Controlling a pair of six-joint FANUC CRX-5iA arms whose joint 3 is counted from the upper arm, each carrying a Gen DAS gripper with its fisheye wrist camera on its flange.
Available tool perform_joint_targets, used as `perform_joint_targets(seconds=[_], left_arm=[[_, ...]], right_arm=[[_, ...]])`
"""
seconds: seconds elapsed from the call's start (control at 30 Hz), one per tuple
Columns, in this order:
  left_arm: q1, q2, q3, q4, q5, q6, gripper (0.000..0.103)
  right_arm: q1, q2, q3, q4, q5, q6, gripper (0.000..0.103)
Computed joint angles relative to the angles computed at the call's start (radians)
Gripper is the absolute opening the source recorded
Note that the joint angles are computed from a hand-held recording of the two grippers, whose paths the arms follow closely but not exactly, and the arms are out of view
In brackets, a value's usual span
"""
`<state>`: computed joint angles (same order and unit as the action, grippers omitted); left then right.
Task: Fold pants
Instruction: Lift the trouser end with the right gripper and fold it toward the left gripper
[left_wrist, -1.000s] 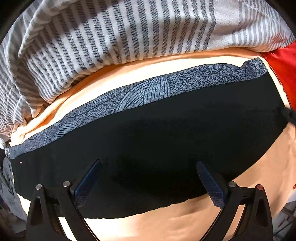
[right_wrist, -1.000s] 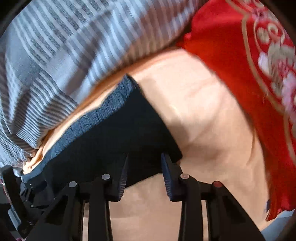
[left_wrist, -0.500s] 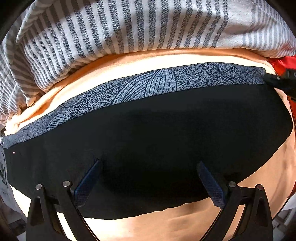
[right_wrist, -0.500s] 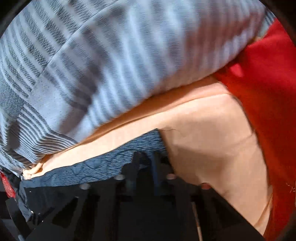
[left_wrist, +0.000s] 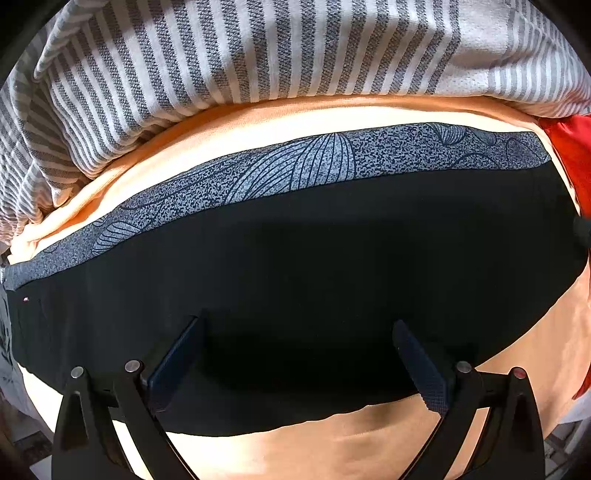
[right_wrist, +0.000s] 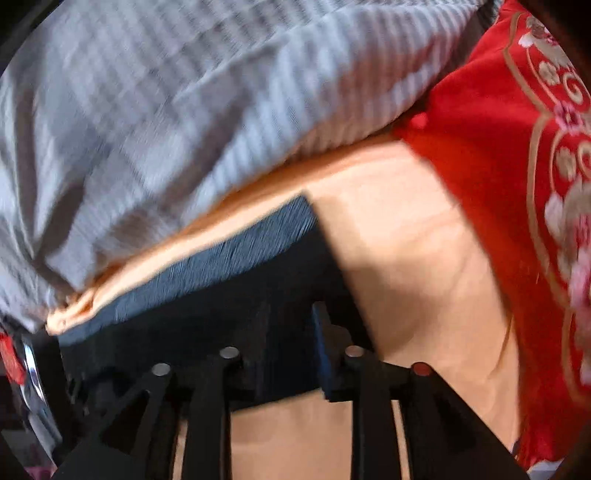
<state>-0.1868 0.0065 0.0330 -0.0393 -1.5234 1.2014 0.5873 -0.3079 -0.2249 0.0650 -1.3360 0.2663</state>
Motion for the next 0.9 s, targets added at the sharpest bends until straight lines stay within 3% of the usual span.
perform_joint_targets(seconds=[0.17, 0.37, 0.6, 0.77, 0.9], left_arm=[[0.035, 0.013, -0.014, 0.018, 0.009, -0.017, 0.102], [0.047, -0.004, -0.039, 0.022, 0.027, -0.025, 0.102], [0.041, -0.003, -0.028, 0.017, 0.004, -0.014, 0.102], [0.031, -0.005, -0.028, 0.009, 0.018, -0.009, 0.102], [0.032, -0.005, -0.027, 0.011, 0.019, -0.009, 0.102]], right_arm=[[0.029, -0.022, -0.041, -0.053, -0.015, -0.027, 0.032], [0.051, -0.036, -0.063, -0.034, -0.018, -0.010, 0.032], [0.015, -0.091, -0.095, -0.063, 0.013, -0.032, 0.032], [0.027, -0.131, -0.103, -0.065, -0.032, -0.034, 0.032], [0.047, -0.070, -0.082, -0.062, 0.011, -0.065, 0.032]])
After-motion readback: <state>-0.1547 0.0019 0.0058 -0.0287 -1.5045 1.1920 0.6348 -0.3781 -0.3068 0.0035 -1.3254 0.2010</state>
